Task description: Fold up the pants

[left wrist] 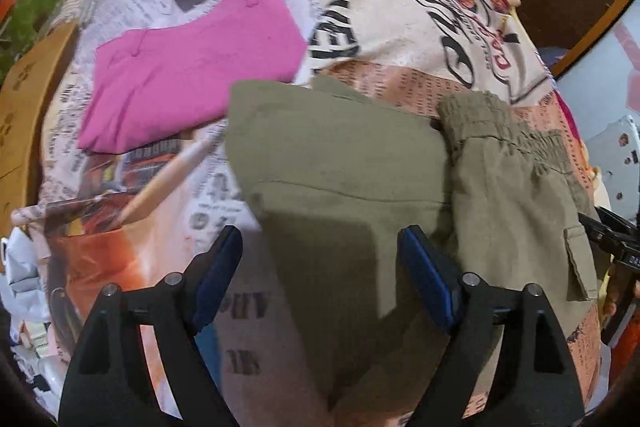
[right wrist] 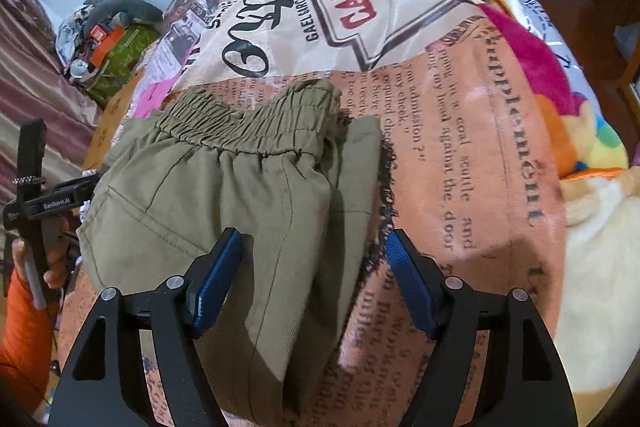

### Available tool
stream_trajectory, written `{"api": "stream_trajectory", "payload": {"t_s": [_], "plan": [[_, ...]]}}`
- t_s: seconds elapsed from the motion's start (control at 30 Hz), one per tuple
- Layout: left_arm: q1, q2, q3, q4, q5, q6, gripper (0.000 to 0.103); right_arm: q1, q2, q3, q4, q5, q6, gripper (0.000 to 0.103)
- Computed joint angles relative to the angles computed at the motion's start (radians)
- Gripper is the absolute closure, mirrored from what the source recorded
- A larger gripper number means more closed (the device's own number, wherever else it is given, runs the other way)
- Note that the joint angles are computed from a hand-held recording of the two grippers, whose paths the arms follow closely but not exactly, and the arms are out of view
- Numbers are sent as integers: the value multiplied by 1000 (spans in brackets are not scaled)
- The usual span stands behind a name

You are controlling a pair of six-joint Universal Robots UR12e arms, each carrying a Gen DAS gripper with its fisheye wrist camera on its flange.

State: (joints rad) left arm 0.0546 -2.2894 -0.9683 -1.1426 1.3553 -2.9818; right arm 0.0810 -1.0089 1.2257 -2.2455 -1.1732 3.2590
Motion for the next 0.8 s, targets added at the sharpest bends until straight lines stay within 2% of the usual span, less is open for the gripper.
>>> {"api": "stream_trajectory", "payload": {"t_s": [0.1,0.17,0.27,0.33,0.4,0.43,0.67,0.7,0.8], "plan": [[-1,-8,6,3,-29,-13,36,-4,6,-2,-3,29,4,31],[-3,-16,17,3,-36,-38,42,-5,9,-1,-12,44,0,33],[-4,-22,25,2,-52,-54,57,-6,12,-5,-13,54,2,40],[-8,-20,24,7,-45,-51,67,-6,12,-2,-24,56,6,48],[-15,-13,14,28,-28,-34,74,-9,11,4,-37,74,22,64],[-21,-8,5,47,-4,-23,78,-9,11,4,-41,79,29,66],[-38,14,-19,95,73,-13,91,8,8,-2,-81,27,2,89],[-39,16,-21,99,78,-15,95,9,8,-5,-83,24,-2,90],[-38,32,-37,121,83,-15,97,14,2,-7,-98,9,-19,93]]}}
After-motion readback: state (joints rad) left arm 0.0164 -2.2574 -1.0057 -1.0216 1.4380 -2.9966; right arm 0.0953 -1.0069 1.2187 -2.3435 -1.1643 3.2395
